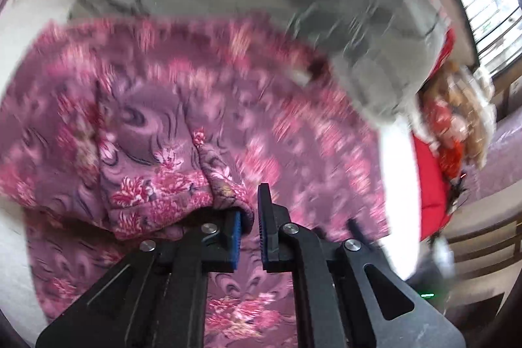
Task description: Fold small clothes
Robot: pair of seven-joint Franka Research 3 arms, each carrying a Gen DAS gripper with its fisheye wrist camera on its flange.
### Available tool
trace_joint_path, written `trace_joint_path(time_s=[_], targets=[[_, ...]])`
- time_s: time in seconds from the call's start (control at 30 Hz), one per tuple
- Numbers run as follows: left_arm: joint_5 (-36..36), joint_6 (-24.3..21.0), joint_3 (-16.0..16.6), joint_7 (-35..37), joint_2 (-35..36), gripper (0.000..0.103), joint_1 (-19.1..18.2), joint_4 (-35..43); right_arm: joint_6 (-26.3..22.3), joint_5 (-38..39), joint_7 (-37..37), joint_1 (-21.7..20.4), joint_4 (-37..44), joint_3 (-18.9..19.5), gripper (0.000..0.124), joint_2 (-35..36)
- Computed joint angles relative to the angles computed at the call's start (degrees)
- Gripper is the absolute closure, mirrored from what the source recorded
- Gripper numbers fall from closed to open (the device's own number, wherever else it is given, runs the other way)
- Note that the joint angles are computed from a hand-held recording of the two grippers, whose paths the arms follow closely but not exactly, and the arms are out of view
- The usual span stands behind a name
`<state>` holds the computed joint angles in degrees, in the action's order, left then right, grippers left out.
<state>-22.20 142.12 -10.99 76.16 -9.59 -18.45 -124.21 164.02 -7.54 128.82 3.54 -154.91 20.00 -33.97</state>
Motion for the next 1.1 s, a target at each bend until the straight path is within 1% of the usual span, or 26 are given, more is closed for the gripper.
trace_joint_path(time_s=[0.03,0.07,0.1,0.13,0.17,0.2,0.3,0.33,0.37,0.4,0.43,0.47,0.5,0.57,0.6,0.7,0.8,0.9,1.0,1.03,1.07,1.1], targets=[[0.12,-0.66,-0.01,-0.16,0.39,0.088,0.04,-0.35,0.07,0.02,-0.03,0.07,-0.02,-0.05,0.049,0.04],[-1.83,-1.35,0.46,1.33,0.60,0.087,-0.19,-0.96,0.17,0.02,-0.16,0.11,0.06,-0.16,0.049,0.22],[-4.62,-0.29,0.92,3.36,-0.25,0.087,-0.43,-2.24,0.23,0.05,-0.21,0.16,0.05,-0.21,0.049,0.25],[-7.34,-0.13,1.54,5.37,-1.12,0.084,-0.67,-2.88,0.26,0.09,-0.27,0.23,0.04,-0.26,0.048,0.29],[-9.78,-1.15,2.29,7.07,-1.97,0.081,-0.83,-3.20,0.29,0.14,-0.37,0.30,0.04,-0.36,0.048,0.33],[-12.72,-2.50,3.24,8.86,-3.19,0.074,-0.94,-3.71,0.30,0.16,-0.43,0.33,0.03,-0.36,0.048,0.34],[-20.67,-3.75,6.32,14.96,-9.87,0.068,-1.08,-8.19,-0.22,0.24,-0.77,0.50,0.40,-0.49,0.046,0.63],[-21.19,-3.91,6.87,15.65,-11.32,0.067,-0.86,-9.21,-0.74,0.16,-0.81,0.46,0.69,-0.44,0.047,0.71],[-21.42,-3.86,7.60,16.05,-13.57,0.067,-0.33,-10.96,-2.77,-0.21,-0.82,0.22,1.84,-0.02,0.047,0.98],[-20.70,-3.85,8.00,15.53,-14.64,0.065,0.35,-11.76,-5.57,-0.92,-0.52,-0.15,3.54,0.66,0.047,1.39],[-18.94,-3.14,7.98,13.39,-16.31,0.059,1.80,-13.28,-7.35,-1.24,-0.34,0.24,5.03,0.65,0.047,1.91],[-18.18,-2.37,8.44,11.78,-17.25,0.058,2.67,-14.37,-7.03,-0.98,-0.52,1.38,5.59,-0.19,0.048,2.30],[-19.32,-2.06,9.79,11.42,-17.86,0.058,2.55,-15.40,-4.83,-0.20,-1.15,3.19,5.97,-1.26,0.048,2.60],[-25.62,-2.38,13.73,12.32,-18.69,0.059,1.48,-17.10,-2.55,-0.91,-1.39,3.93,7.19,-0.39,0.048,3.00],[-27.85,-2.17,14.58,12.53,-19.13,0.059,1.56,-17.92,-2.03,-1.70,-1.52,3.97,8.21,0.60,0.048,3.32],[-27.74,-2.88,14.52,12.18,-18.35,0.058,3.36,-17.68,-1.57,-1.18,-3.83,7.08,11.37,0.61,0.048,5.90],[-30.01,-3.21,15.00,13.14,-18.41,0.058,3.60,-17.78,-3.22,-2.81,-6.04,8.57,14.98,1.70,0.047,9.52],[-31.14,-4.85,15.17,14.33,-18.16,0.058,4.33,-17.64,-6.26,-7.91,-6.27,8.82,18.77,3.76,0.047,13.76],[-32.23,-5.29,14.69,14.81,-17.10,0.058,5.02,-17.34,-9.74,-15.81,-3.63,8.40,22.32,5.97,0.048,17.60],[-32.74,-5.62,14.61,14.80,-16.91,0.058,5.25,-17.38,-11.10,-18.88,-2.29,8.04,23.40,6.70,0.050,18.65],[-33.19,-5.76,14.43,14.81,-16.63,0.058,5.46,-17.37,-11.56,-20.52,-1.67,8.27,23.71,6.55,0.055,19.14],[-33.56,-5.85,14.19,14.84,-16.74,0.058,5.69,-17.61,-10.87,-21.55,-1.54,8.76,23.68,5.94,0.062,19.42]])
